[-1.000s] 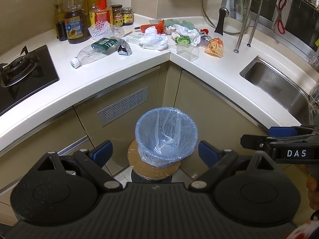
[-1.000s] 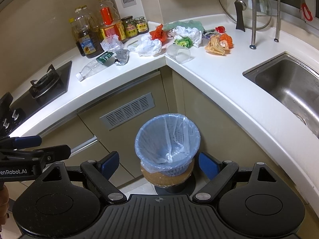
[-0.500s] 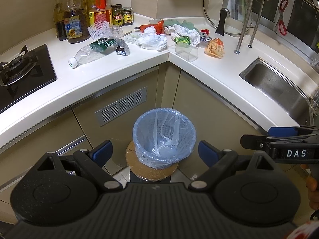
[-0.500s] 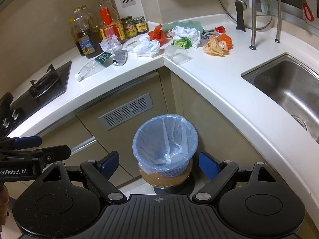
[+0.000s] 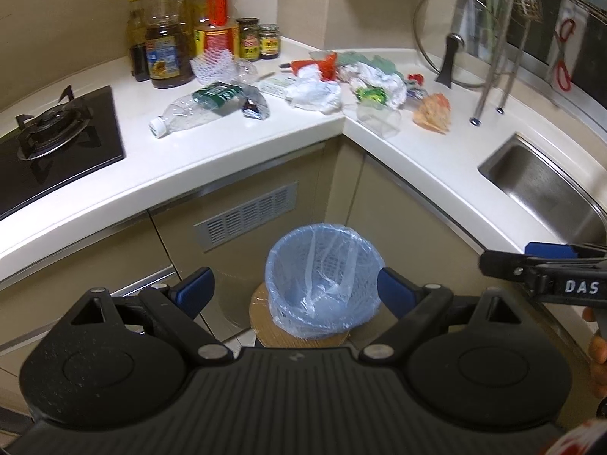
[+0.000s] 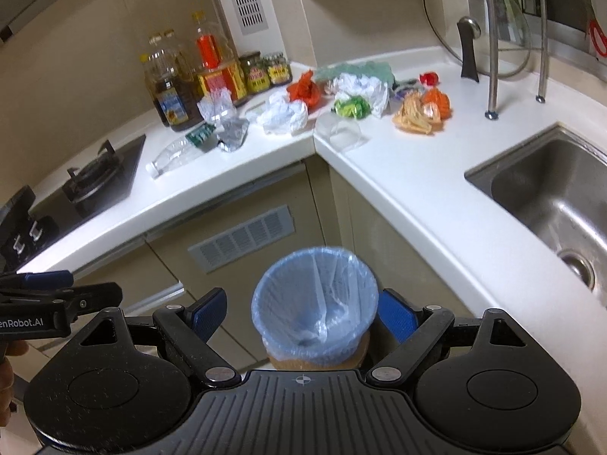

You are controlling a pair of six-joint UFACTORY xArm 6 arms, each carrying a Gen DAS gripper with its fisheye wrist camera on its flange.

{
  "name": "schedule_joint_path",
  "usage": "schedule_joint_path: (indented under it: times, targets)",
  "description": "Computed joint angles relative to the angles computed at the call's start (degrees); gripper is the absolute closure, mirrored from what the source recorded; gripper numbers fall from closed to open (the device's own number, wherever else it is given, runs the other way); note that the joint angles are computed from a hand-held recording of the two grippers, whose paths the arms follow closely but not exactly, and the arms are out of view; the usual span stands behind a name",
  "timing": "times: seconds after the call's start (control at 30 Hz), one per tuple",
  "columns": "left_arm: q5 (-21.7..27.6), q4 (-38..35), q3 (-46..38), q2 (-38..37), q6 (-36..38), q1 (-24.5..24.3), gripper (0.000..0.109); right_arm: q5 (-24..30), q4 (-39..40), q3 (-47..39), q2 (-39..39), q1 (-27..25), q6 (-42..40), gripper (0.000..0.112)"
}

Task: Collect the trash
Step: 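Move the left tool to the water bottle while the right tool reaches the tan bag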

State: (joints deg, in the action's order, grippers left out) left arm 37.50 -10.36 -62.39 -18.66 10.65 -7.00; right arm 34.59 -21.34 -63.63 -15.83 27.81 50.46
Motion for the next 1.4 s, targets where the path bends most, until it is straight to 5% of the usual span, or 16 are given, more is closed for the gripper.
schedule_joint_path:
  times: [0.5, 0.8, 1.13, 1.4]
  targets:
    - [-6.15, 8.66, -1.19, 3.55, -11.12, 2.26, 0.017, -13.37, 3.79, 5.04, 0.29, -9.76, -7.74, 0.026]
    - [-9.54, 10.02, -6.27, 9.91, -10.6, 6.09, 0.017, -17.76, 0.48, 2.96, 4.13, -13.34, -6.31, 0.026]
    - [-9.79, -0.35, -26.4, 28.14, 3.07, 8.58, 0.017, -18.12, -15.05, -5.6, 11.81, -16.05, 11.04, 0.026]
    - [-4.78, -4.21, -49.91, 45.34, 8.75, 9.58, 0.017, -14.58, -26.17, -17.47, 22.12, -17.53, 20.28, 0.026]
